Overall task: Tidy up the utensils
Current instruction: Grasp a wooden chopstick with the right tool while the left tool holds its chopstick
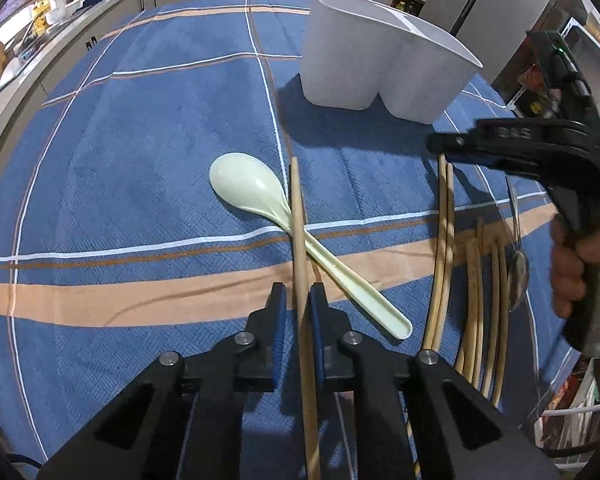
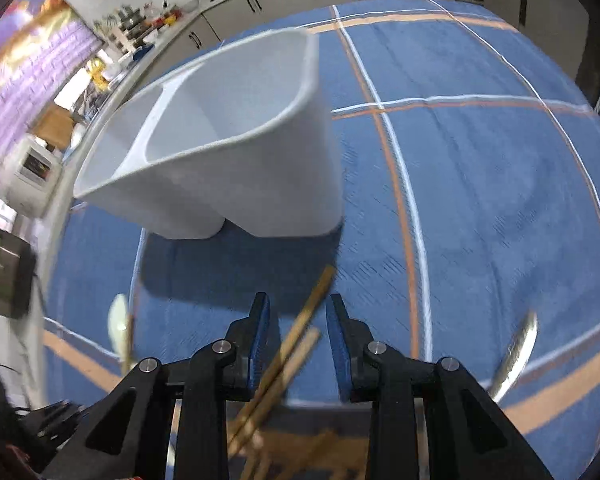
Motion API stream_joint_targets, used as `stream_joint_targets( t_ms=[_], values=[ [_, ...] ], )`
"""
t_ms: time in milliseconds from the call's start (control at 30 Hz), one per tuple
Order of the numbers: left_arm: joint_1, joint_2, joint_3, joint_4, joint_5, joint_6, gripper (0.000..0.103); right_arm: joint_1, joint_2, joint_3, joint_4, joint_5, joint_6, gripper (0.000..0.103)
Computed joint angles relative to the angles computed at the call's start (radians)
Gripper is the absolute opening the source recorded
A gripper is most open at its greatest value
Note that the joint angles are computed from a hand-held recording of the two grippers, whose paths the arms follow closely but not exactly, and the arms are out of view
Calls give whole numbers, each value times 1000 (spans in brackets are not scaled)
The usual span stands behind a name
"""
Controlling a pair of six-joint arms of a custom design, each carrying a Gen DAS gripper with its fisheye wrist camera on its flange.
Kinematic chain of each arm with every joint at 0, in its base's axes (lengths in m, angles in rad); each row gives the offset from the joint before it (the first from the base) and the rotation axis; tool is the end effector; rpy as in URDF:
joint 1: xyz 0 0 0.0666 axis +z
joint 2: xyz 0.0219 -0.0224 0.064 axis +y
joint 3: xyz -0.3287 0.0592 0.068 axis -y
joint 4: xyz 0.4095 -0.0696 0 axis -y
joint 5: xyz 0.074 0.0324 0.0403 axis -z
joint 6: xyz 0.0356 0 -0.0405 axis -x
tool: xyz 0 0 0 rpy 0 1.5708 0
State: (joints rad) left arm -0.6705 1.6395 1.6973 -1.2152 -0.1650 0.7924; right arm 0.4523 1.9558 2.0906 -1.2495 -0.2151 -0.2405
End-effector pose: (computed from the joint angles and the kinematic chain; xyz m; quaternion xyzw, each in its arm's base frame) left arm 0.4459 -0.3467 0.3775 -0.0763 0.9725 -0.0766 0.2061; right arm 0.5922 0.2957 0.3670 -0.1265 0.9605 0.1747 0.1759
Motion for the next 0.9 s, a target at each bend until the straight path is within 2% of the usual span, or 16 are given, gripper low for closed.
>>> stream_joint_targets(
  t_ms=[67, 200, 333, 367, 400, 667, 733, 800, 900],
  values=[
    [8, -2, -3, 10, 16, 4, 11, 20, 30, 47, -21, 49, 18, 31],
    [15, 10, 12, 6, 21, -3, 11, 53, 51, 77, -18, 125, 36, 10],
    [16, 11, 9, 18, 24, 15, 11, 63, 39, 55, 14, 111, 38, 8],
    [17, 10, 8, 22, 22, 22, 8, 58, 35, 47, 24, 79, 28, 7],
    [15, 7, 3, 27, 19, 35, 6, 50, 29, 37, 37, 45, 16, 0],
    [-12, -50, -38, 63, -44, 100, 6, 17, -121, -151, 176, -90, -15, 0],
    [-17, -83, -69, 68, -49, 115, 6, 23, -121, -143, 150, -84, -4, 1],
    [-27, -90, -71, 50, -62, 133, 6, 30, -99, -114, 85, -87, 7, 2],
    [-42, -71, -51, -1, -85, 157, 6, 40, -46, -49, -23, -76, 6, 24]
  ],
)
